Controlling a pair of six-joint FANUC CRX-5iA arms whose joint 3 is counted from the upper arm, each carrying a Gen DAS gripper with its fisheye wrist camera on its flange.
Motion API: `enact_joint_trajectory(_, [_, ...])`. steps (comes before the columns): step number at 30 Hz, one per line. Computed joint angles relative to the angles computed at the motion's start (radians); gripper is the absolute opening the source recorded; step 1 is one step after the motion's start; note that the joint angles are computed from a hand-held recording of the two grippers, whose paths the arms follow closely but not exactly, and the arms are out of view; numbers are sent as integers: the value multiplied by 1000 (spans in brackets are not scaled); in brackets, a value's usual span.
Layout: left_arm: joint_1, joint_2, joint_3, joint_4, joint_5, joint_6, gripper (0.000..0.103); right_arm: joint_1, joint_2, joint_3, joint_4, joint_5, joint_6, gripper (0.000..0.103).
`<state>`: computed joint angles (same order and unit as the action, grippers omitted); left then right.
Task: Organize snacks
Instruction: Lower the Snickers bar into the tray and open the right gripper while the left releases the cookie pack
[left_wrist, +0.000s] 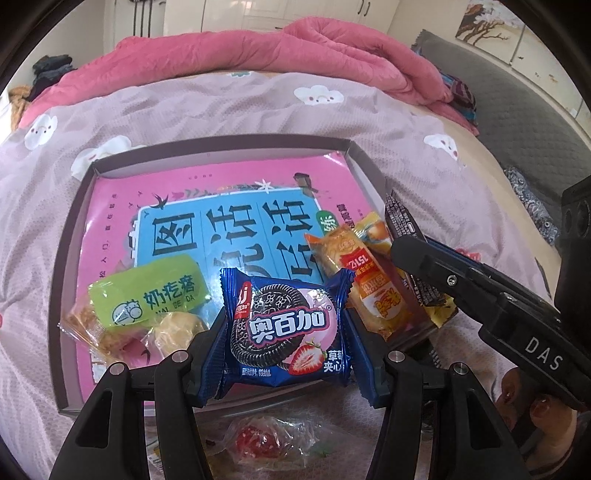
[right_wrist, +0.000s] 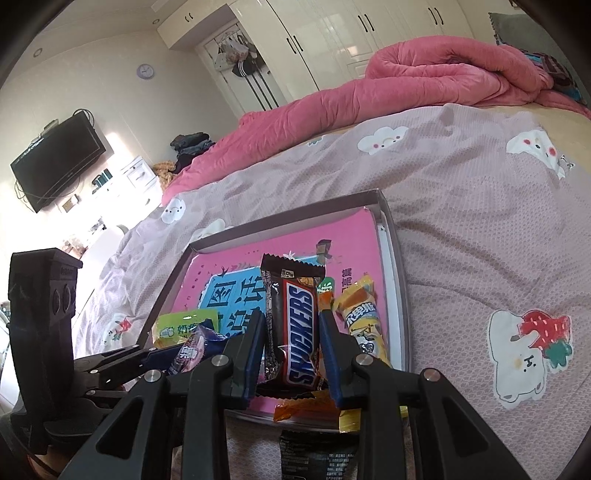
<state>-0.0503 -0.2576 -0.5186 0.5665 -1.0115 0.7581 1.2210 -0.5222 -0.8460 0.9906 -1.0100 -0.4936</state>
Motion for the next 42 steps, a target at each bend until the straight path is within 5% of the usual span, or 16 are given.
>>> enact_joint_trajectory(42, [-21,40,15,-26,3,38,61,-13,37,22,-59,-17,51,31])
